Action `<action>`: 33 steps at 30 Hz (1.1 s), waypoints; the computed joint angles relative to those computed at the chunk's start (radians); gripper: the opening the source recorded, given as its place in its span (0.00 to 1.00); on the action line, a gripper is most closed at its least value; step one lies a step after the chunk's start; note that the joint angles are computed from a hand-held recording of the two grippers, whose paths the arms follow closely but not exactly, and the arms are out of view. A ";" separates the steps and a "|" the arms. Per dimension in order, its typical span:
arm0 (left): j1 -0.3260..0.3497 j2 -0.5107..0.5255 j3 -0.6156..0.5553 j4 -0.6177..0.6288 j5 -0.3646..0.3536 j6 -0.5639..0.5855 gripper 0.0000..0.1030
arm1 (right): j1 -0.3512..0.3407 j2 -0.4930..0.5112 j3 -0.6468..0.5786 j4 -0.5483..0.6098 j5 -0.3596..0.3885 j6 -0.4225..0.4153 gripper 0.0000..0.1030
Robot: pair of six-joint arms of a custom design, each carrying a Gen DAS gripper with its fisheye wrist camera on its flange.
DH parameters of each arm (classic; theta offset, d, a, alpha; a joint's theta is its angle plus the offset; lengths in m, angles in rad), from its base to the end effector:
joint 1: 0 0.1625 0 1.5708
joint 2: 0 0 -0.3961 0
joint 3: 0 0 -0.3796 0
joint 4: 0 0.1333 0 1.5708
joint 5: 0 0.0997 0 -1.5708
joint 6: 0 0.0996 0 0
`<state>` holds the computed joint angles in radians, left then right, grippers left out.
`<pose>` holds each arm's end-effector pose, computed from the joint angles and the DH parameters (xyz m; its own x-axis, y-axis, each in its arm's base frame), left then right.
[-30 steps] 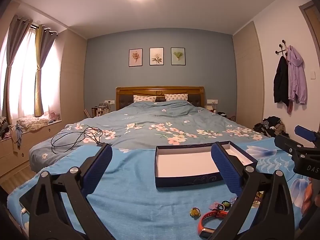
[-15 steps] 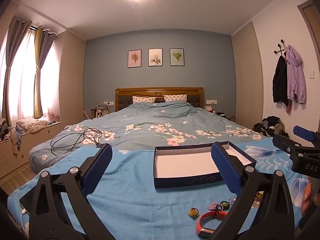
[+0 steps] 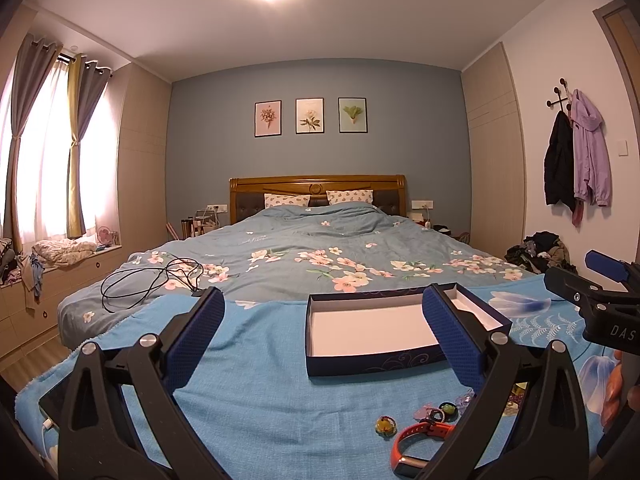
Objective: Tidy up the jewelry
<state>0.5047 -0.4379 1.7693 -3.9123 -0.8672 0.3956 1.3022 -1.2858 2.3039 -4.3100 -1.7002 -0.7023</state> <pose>-0.3999 -0.4468 0.0057 -0.6034 0.4705 -0.6438 0.7564 0.0822 -0.6489 0.0117 -0.4112 0.3329 -0.6783 0.3880 0.6239 -0.6261 0.1393 -0.7672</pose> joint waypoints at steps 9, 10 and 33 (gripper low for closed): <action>0.005 0.003 -0.003 -0.003 -0.004 0.003 0.94 | -0.003 -0.009 0.003 0.008 0.004 0.006 0.93; 0.004 0.003 -0.002 -0.004 -0.003 0.004 0.94 | -0.003 -0.008 0.004 0.005 0.004 0.006 0.93; 0.002 0.003 -0.003 -0.005 -0.004 0.004 0.94 | -0.009 -0.010 0.000 0.016 0.018 0.012 0.93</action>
<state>0.5067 -0.4350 1.7659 -3.9174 -0.8708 0.3997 1.2936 -1.2956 2.3035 -4.2941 -1.6817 -0.6907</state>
